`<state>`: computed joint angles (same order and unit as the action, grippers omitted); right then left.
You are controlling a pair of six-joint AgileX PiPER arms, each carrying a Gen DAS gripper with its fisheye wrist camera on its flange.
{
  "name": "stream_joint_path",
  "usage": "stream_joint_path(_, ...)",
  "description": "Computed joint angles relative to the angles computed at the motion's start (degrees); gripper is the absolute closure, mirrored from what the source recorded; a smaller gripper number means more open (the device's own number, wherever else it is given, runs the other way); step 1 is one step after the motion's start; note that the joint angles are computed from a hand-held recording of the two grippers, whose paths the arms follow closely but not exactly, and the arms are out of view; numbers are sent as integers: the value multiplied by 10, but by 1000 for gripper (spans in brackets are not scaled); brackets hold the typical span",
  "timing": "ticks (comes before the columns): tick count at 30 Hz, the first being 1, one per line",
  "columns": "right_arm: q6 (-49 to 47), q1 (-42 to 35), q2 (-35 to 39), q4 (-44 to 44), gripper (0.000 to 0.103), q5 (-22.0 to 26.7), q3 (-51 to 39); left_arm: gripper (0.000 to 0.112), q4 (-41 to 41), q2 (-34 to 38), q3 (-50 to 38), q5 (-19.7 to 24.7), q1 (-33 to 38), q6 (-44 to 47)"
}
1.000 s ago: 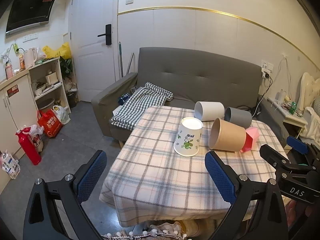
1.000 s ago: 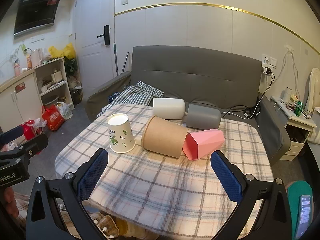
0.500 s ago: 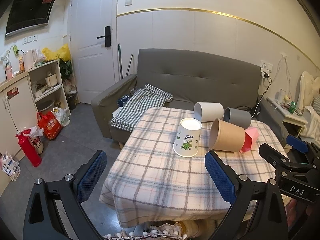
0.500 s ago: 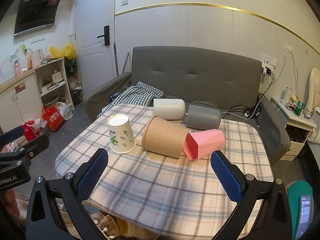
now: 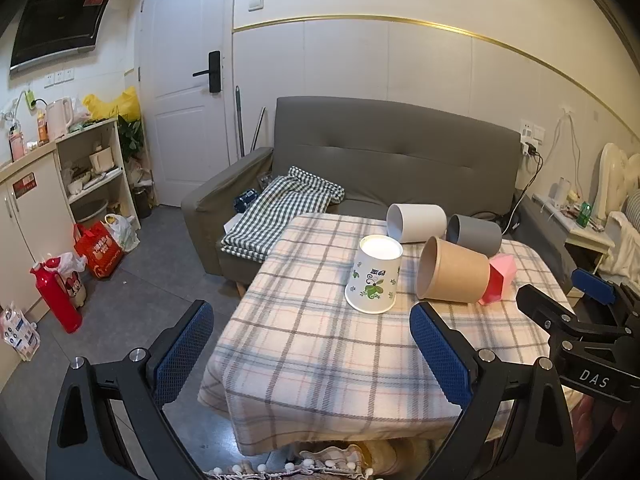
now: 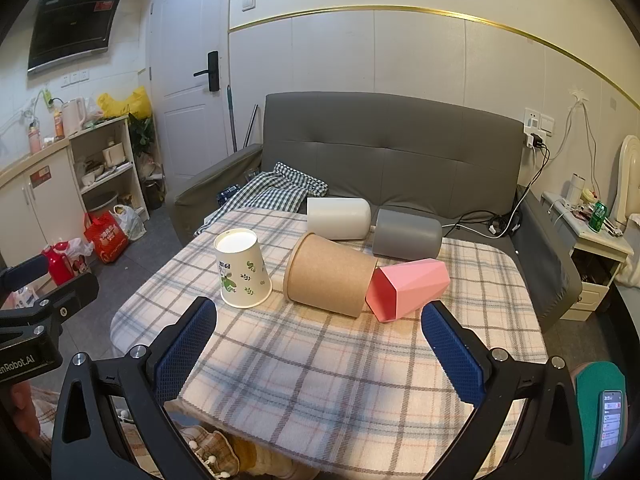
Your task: Flip cup upside down
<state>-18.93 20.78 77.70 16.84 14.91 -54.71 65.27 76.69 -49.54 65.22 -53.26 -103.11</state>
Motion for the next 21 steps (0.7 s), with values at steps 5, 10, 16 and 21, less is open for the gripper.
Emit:
stream_joint_path(5, 0, 0, 0, 0, 0, -1, 0, 11, 0, 0, 0, 0, 0, 0)
stream_joint_path(10, -3, -1, 0, 3, 0, 0, 0, 11, 0, 2, -1, -1, 0, 0)
stream_joint_path(16, -5, 0, 2, 4, 0, -1, 1, 11, 2, 2, -1, -3, 0, -1)
stream_joint_path(21, 1, 1, 2, -1, 0, -1, 1, 11, 2, 3, -1, -3, 0, -1)
